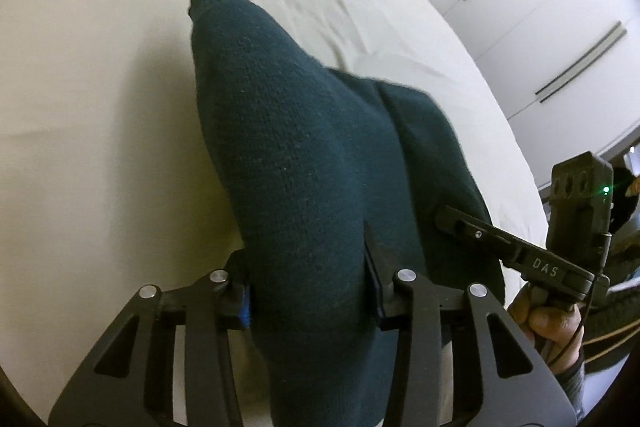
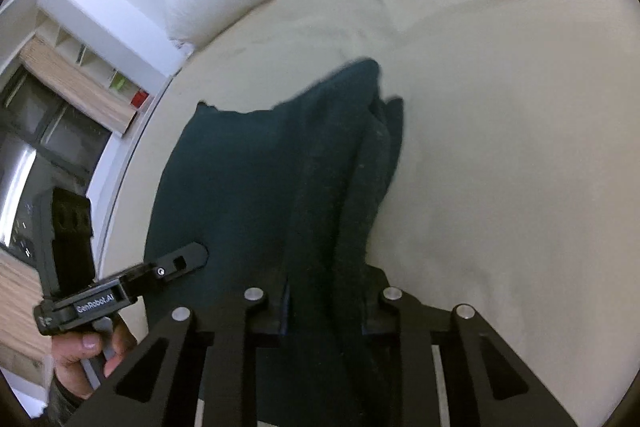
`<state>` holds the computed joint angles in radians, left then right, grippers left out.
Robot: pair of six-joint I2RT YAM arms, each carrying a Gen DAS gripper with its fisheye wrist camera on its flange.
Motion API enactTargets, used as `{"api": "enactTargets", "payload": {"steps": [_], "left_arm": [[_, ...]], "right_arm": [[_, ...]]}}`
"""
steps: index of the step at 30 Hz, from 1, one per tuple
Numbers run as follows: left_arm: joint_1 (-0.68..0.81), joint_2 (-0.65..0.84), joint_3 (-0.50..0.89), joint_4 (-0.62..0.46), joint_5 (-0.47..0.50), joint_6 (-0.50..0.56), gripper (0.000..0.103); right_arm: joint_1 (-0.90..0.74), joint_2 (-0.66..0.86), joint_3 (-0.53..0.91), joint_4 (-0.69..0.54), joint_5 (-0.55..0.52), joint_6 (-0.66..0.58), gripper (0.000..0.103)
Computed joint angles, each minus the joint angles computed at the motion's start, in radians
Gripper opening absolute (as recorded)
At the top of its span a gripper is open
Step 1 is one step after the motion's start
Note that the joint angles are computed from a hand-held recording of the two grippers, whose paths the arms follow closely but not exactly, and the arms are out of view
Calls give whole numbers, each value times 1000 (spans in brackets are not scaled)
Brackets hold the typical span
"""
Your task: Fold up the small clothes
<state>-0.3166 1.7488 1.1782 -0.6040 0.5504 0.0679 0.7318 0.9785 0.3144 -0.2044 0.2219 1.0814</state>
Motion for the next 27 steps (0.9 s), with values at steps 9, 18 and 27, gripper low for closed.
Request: {"api": "enactTargets", "payload": {"steps": [9, 18, 27], "left_arm": [[303, -237, -4, -337, 94, 284, 39], [692, -274, 20, -655, 145, 704, 39], [634, -163, -24, -499, 150, 644, 39]], "right_arm": [[418, 206, 287, -72, 264, 206, 25], [548, 508, 479, 16, 288, 289, 25], [558, 602, 464, 105, 276, 352, 25]]}}
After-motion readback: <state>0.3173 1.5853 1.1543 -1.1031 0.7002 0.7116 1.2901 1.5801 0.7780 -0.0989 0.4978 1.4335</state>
